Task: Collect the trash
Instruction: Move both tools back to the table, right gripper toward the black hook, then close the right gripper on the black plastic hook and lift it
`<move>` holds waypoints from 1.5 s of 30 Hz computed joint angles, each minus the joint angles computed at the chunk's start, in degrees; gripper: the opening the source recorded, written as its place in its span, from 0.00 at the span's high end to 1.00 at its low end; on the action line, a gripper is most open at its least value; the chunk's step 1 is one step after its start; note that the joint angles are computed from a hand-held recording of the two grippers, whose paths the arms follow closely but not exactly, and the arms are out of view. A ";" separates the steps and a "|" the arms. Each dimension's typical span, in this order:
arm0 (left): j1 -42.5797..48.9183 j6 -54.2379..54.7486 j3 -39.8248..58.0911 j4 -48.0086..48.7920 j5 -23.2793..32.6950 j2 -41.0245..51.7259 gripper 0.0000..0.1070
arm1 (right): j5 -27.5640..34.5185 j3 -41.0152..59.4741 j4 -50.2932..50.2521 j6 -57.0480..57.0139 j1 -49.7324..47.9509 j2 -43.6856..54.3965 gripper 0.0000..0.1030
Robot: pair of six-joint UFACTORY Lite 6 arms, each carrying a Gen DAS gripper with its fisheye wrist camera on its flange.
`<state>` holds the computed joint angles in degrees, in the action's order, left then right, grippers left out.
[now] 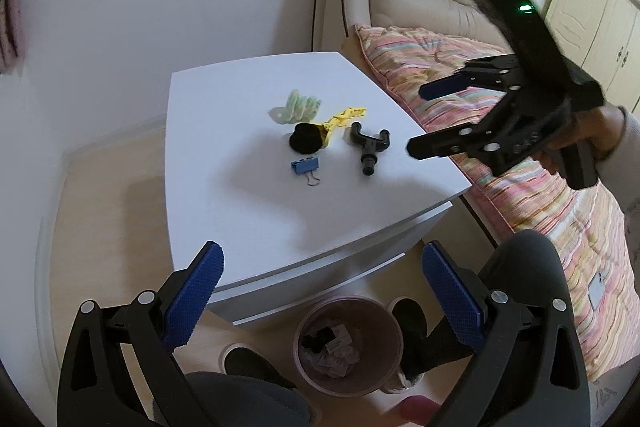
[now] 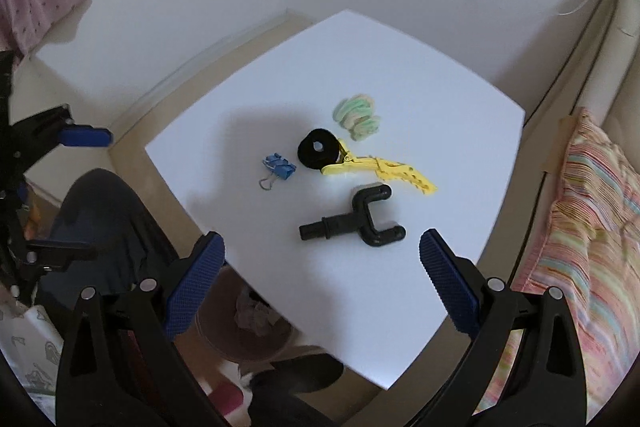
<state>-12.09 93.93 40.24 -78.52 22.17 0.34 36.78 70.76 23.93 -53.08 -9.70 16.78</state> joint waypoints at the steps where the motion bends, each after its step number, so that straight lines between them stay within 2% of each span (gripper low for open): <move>1: 0.21 0.16 -0.04 -0.08 0.05 0.01 0.11 | 0.48 1.62 -0.82 0.55 0.26 1.78 0.06; 11: 1.62 0.89 0.07 -0.51 0.67 1.22 0.11 | 2.38 11.73 -6.97 2.25 2.69 15.05 0.07; 22: 1.81 0.42 1.15 -0.09 0.87 3.17 0.11 | 3.33 16.23 -8.81 1.14 3.25 21.48 0.30; 30: 1.81 0.74 1.24 -0.42 0.83 3.78 0.11 | 3.71 17.37 -7.84 -0.68 2.17 23.17 0.33; 33: 1.59 0.38 1.13 -0.25 0.74 3.78 0.11 | 3.35 17.30 -7.31 -1.36 2.12 23.17 0.42; 40: 1.11 0.65 1.79 -0.53 0.61 4.81 0.11 | 0.87 14.00 -5.77 -2.34 1.33 21.39 0.43; 41: 0.98 0.42 2.01 -0.33 0.48 4.90 0.11 | 1.96 15.67 -6.04 -2.04 0.81 21.79 0.43; 45: -0.06 -1.63 3.48 1.07 -0.45 5.44 0.11 | -0.45 12.31 -4.11 -0.20 0.15 18.14 0.43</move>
